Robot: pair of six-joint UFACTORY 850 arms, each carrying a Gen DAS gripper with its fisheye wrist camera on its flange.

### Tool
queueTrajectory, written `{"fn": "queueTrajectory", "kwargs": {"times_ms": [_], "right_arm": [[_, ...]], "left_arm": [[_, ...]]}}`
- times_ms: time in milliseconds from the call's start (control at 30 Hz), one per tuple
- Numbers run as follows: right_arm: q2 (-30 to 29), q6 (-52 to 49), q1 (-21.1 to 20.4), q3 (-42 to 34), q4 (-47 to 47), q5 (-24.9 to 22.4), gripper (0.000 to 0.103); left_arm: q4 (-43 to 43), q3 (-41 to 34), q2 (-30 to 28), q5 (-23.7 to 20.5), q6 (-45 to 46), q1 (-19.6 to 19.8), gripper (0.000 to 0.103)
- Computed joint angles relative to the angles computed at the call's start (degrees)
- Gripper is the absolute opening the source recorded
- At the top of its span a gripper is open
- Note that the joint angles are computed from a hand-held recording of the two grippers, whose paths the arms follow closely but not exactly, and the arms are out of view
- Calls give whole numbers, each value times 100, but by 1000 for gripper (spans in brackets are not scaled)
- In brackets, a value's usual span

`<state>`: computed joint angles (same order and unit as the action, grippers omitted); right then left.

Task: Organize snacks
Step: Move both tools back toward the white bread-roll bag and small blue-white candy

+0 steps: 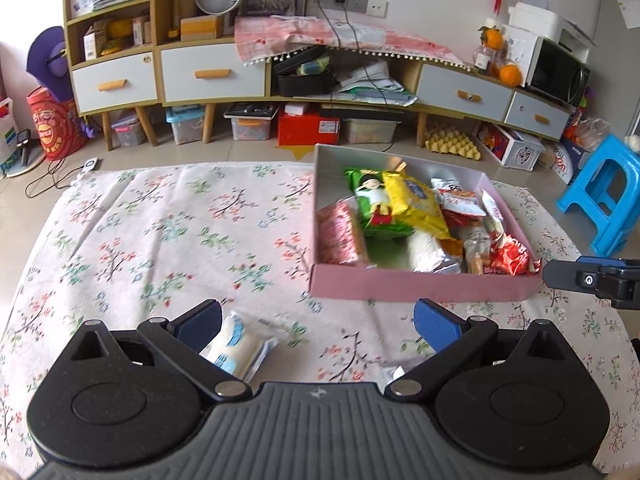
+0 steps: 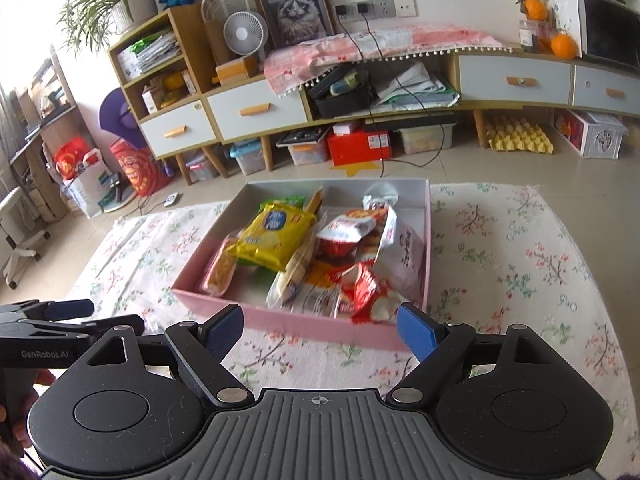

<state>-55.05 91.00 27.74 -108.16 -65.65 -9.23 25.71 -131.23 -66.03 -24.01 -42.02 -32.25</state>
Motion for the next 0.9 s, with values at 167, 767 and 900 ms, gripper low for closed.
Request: {"fn": "queueTrajectory", "kwargs": {"times_ms": [167,767,900], "right_arm": [[5,423,67,133,-347,50,86],[-264,-2562,328,47,2416,179,86],[-407,-3571,381,-156,3366,69,86]], "left_arm": [[566,661,318,234,-702,14,102],[2151,1652,651,328,-2148,151,102],[2363,1636,608,201,-2081,146,102]]}}
